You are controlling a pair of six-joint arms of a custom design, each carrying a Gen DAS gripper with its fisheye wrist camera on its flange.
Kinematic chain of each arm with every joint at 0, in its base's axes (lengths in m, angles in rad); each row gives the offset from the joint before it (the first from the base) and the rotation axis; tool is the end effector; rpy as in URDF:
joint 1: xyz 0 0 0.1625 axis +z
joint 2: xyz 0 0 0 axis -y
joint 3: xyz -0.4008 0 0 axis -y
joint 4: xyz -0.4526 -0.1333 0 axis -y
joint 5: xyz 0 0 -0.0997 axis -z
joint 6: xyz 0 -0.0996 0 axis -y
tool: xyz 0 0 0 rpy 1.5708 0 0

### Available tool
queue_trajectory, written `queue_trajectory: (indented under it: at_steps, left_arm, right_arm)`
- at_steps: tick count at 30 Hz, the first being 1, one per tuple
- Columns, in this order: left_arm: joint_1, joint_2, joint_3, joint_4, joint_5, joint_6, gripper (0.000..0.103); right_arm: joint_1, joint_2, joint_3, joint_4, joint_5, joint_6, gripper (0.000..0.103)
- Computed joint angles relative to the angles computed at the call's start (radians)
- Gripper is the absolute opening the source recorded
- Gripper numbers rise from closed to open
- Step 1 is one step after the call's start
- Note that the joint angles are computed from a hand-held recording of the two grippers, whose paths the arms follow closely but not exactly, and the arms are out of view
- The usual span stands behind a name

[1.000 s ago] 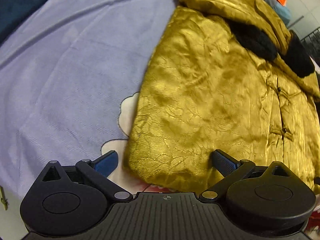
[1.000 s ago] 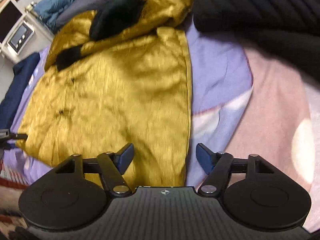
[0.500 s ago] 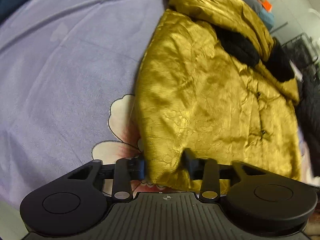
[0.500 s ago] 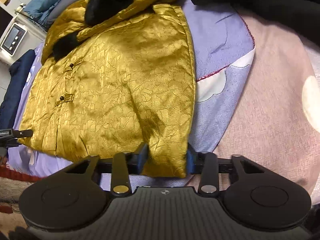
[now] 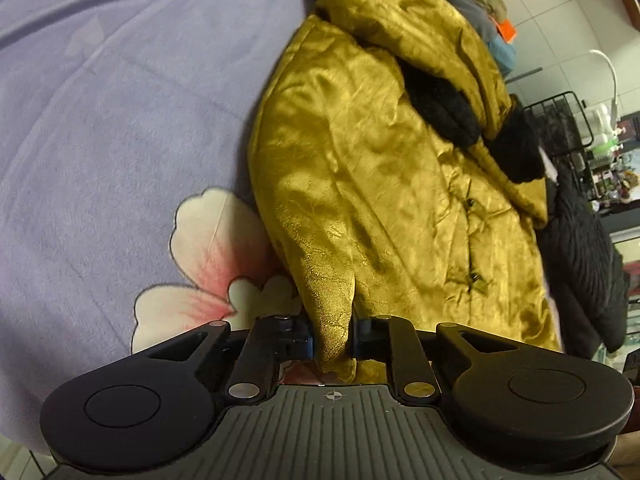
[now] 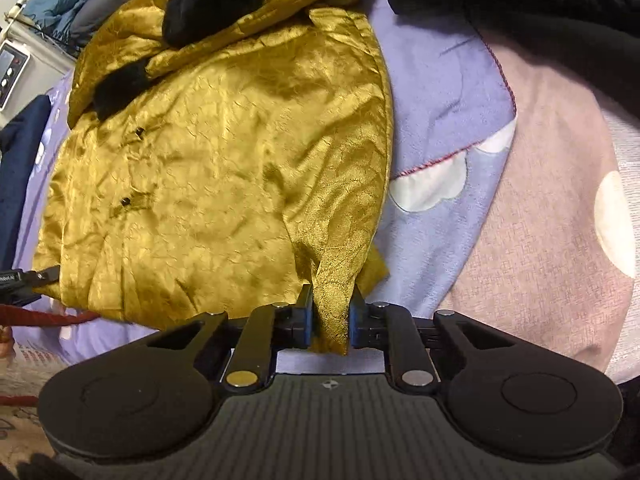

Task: Fold large clothes
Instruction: 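Grasp the jacket hem with the right gripper while the left gripper grasps it too, then lift the hem with both grippers and fold it toward the collar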

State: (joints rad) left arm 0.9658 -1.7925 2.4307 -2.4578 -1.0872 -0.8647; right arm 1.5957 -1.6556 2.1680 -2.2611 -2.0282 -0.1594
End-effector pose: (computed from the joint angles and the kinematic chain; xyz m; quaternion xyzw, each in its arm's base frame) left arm -0.0762 -0.4260 0.2229 -0.1542 0.9514 -0.2487 0.0955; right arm 0.1011 -0.4721 0.2697 0.0692 -0.9678 0.0712 0.2311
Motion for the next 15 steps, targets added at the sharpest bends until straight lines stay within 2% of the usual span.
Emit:
queue_trajectory:
  at_steps: [3,6,8,10,12,15]
  left_arm:
    - [0.007,0.003,-0.031,-0.020,0.000,0.021,0.061]
    - [0.014,0.057,-0.108,-0.038,0.032,0.102,0.061]
    - [0.025,0.118,-0.181,-0.055,0.054,0.169,0.060]
    - [0.041,0.187,-0.264,-0.088,0.072,0.234,0.055]
    - [0.056,0.253,-0.351,-0.107,0.088,0.285,0.052]
    - [0.079,0.369,-0.498,-0.129,0.109,0.424,0.048]
  right_arm:
    - [0.018,0.005,-0.020,0.007,0.020,0.029,0.016]
    - [0.044,0.021,-0.049,-0.037,0.035,0.014,0.015]
    - [0.050,0.041,-0.083,-0.058,0.067,0.013,0.014]
    - [0.055,0.073,-0.126,-0.082,0.097,-0.007,0.014]
    - [0.058,0.118,-0.182,-0.103,0.130,-0.040,0.014]
    - [0.047,0.208,-0.301,-0.096,0.198,-0.046,0.014]
